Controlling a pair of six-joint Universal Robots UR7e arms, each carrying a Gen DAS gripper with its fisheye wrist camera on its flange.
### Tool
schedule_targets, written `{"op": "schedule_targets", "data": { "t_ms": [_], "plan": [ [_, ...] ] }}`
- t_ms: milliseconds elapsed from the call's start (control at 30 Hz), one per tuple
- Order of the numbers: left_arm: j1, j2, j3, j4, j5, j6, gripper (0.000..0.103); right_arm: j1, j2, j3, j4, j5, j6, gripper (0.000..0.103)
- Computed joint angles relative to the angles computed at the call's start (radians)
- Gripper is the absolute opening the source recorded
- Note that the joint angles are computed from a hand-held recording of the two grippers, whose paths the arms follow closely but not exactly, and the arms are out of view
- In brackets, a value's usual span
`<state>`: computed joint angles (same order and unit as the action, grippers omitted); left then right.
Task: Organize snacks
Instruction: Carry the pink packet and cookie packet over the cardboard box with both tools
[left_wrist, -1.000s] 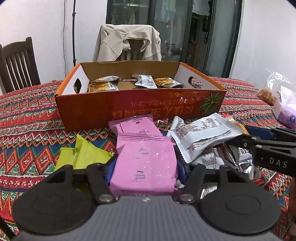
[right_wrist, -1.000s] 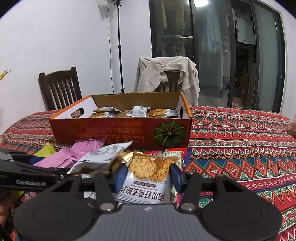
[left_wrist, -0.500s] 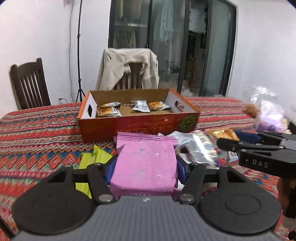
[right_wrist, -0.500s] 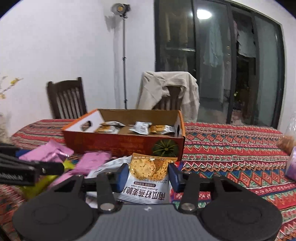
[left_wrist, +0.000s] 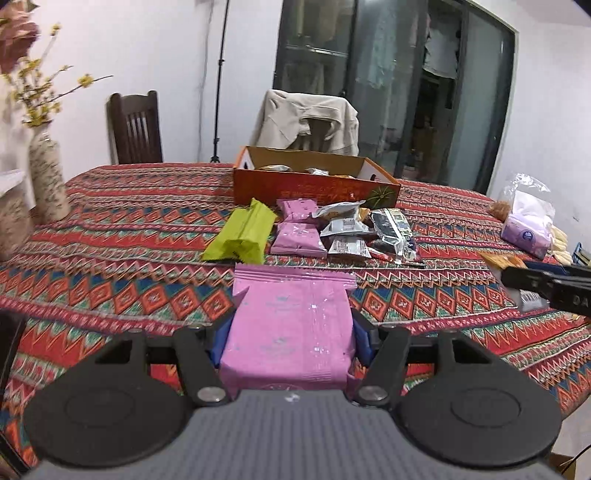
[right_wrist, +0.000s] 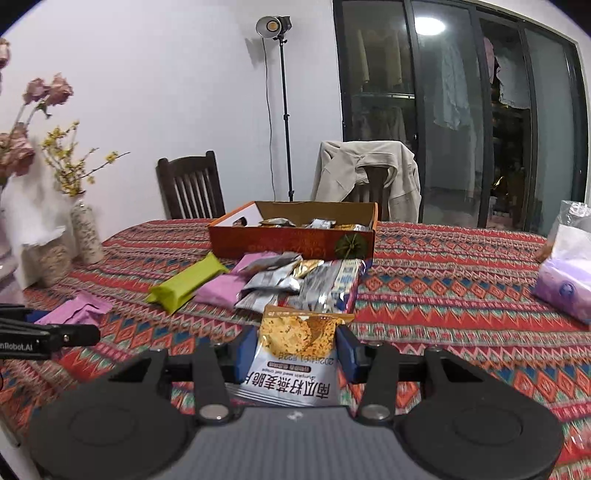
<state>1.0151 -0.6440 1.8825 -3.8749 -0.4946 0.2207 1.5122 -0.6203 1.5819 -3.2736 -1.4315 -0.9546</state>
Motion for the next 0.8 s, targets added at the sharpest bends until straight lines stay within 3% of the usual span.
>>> {"op": "schedule_targets", "data": {
  "t_ms": [133, 367, 600, 800],
  "plan": [
    [-0.036, 0.017, 0.006, -0.097, 0.047, 0.061, 0.063, -0.023, -0.052, 0.069, -0.008, 0.026, -0.012, 0.046],
    [-0.045, 0.032, -0.022, -0.121, 0.036, 0.116, 0.063, -0.035, -0.074, 0.096, -0.015, 0.056, -0.004, 0.046],
    [0.015, 0.001, -0.133, -0.035, -0.106, 0.179, 0.063, -0.010, -0.029, -0.014, 0.045, 0.069, -0.003, 0.046],
    [0.094, 0.013, -0.400, 0.180, -0.270, 0.268, 0.063, 0.050, 0.097, -0.319, 0.216, 0.090, 0.016, 0.046]
  ]
}}
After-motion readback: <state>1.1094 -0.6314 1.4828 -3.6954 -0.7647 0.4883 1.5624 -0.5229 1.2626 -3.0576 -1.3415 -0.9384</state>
